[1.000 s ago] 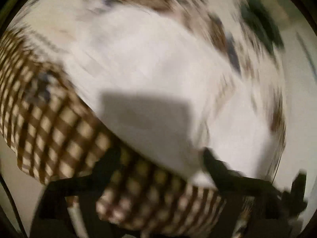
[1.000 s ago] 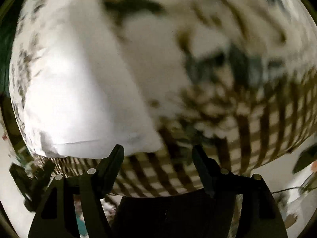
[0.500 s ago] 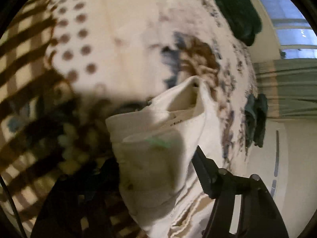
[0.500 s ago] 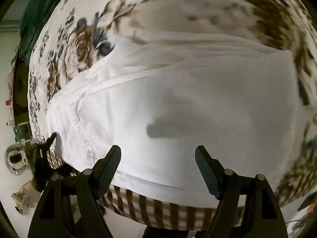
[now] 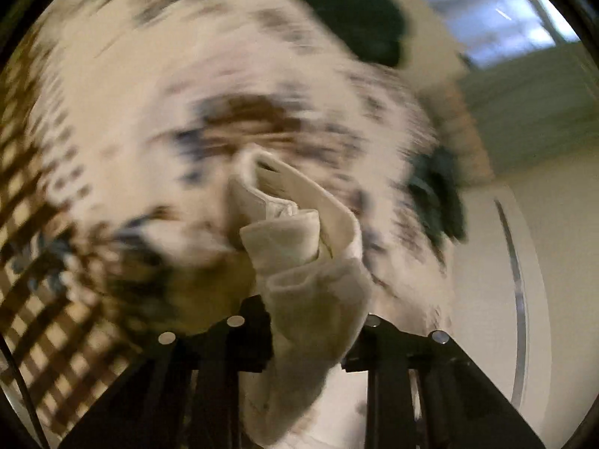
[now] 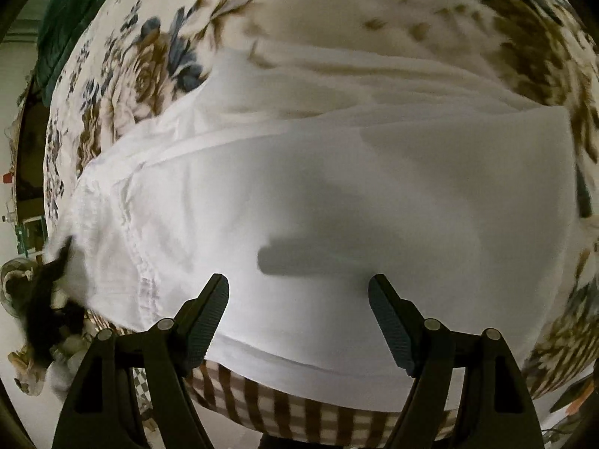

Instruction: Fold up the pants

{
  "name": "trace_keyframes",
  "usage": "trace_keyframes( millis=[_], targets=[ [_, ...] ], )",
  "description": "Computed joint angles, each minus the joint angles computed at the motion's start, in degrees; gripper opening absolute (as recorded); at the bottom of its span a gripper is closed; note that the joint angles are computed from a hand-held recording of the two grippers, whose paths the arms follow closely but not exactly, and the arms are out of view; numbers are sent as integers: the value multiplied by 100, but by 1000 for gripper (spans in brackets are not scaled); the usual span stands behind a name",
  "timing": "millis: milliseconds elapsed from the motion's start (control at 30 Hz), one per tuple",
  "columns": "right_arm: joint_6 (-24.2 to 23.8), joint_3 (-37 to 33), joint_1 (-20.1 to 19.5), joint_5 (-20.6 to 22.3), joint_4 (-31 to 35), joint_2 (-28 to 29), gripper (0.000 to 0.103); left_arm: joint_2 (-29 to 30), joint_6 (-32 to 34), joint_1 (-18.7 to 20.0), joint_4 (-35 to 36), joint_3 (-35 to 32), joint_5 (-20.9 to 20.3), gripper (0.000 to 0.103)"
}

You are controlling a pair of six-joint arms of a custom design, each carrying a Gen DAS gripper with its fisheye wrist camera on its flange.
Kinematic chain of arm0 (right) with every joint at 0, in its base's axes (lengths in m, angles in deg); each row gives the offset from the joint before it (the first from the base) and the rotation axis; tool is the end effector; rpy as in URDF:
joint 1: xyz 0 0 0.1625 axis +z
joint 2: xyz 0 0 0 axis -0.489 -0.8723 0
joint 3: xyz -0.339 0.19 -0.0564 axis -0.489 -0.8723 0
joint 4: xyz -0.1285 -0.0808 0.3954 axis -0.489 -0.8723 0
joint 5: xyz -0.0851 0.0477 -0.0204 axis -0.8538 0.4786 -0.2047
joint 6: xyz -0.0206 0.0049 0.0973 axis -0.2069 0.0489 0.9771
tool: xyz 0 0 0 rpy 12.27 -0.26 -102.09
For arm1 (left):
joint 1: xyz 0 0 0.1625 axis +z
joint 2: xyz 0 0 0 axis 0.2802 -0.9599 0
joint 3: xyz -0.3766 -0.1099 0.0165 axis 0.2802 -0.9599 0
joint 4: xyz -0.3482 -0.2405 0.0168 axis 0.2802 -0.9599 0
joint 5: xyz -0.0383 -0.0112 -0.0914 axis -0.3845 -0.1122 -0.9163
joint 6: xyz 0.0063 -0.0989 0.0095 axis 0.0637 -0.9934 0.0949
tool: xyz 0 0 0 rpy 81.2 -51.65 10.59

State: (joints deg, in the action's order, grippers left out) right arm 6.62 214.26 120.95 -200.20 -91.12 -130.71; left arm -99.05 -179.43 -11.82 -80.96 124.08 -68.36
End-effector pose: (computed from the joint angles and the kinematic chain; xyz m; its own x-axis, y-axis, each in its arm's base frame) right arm 0.1018 -0.2801 0.3677 -0.8512 0.3455 0.3950 0.3380 0.9367 -0.0910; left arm -0.3604 -0.2196 0.2947 -0.9598 -0.2787 -0.0339 -0.2044 0.7763 -0.5963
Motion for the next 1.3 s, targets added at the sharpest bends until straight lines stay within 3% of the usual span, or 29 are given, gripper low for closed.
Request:
trace_keyframes(
  millis=[133,200,333,467,600,633,667,733,833,867,900,1000,1067,1200,1267,1300],
  targets=[
    [-296,-192,-360,11,308,-478,79,1407,1484,-208,-972,-873,-349,21],
    [-449,-344,-617,22,497,-721,79,2232,2162,-227,-1848,-1137,-849,21],
    [-931,-742,-1426,-60,905,-1205,79,3850,3054,-201,-2843,-1554,-2133,21],
    [-1833,-1076,-2534,-117,1027,-1530,79,4798,3457,-98,-2795,-1772,-3034,22],
    [-2677,-1307,-3512,353,947,-1673,79,4988,3850,-22,-2299,-2026,-3233,28],
    [-2869,-1341,-3692,532,940,-1693,79,5034,3966,21,-2163,-2143,-3268,35],
    [-3067,-1400,-3883,739,957,-1716,79,5013,4027,22,-1976,-2262,-3340,53],
    [-3587,-1557,-4440,1341,1101,-1777,79,5018,4065,12,-1701,-2509,-3250,79],
    [-4176,-1713,-5189,2326,1533,-1798,79,4569,3880,-204,-1495,-2383,-2920,88],
    [-4156,-1696,-5176,2476,1582,-1767,79,4449,3787,-273,-1322,-2385,-2817,101],
    [-4195,-1672,-5203,2660,1655,-1742,79,4264,3615,-325,-932,-2410,-2643,103],
    [-4154,-1486,-5050,2832,1694,-1586,79,3859,2984,-290,-88,-2335,-2370,103],
    [-3806,-1226,-4595,2372,1307,-1438,79,3605,2606,-199,275,-2220,-2177,103],
    [-4000,-889,-4209,2439,966,-1422,81,3324,2168,161,990,-2041,-1901,103],
    [-3867,-696,-3559,2008,673,-1418,49,3273,2152,286,1013,-1951,-1830,102],
    [-3757,-671,-3300,1778,640,-1391,25,3289,2181,349,1070,-1963,-1800,102]
  ],
)
